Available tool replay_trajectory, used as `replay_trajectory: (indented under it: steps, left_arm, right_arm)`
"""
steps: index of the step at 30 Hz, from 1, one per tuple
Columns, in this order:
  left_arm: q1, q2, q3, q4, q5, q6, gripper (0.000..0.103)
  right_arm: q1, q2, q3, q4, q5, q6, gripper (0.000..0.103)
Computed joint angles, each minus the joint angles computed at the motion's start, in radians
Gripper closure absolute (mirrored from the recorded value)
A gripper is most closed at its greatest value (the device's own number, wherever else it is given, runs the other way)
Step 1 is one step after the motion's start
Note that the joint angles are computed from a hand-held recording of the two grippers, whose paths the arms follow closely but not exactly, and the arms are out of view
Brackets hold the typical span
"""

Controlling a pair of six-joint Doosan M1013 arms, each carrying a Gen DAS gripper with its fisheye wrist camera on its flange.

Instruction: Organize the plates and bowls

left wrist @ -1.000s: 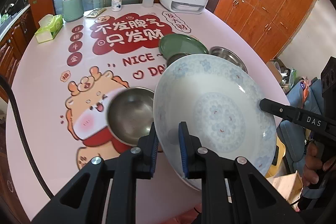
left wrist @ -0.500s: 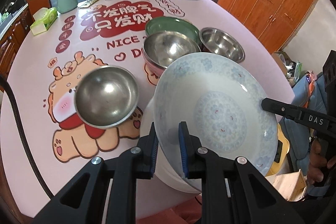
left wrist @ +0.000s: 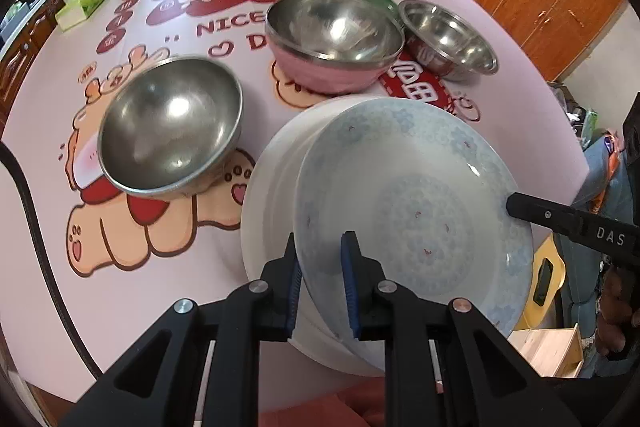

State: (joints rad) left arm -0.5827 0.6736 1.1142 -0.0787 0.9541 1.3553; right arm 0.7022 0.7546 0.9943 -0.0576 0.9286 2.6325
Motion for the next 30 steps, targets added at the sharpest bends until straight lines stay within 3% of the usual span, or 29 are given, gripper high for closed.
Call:
replay_trajectory:
  steps: [23, 30]
  left_arm:
    - [-0.014, 0.047, -0.051, 0.106, 0.048, -0.077, 0.086]
    - [-0.018, 0.035, -0.046, 0.123, 0.024, -0.098, 0.077]
  right_arm:
    - [-0.014, 0.025, -0.017, 0.047, 0.023, -0.044, 0.095]
    - [-0.013, 0.021, -0.004, 0.052, 0.000, -0.012, 0.095]
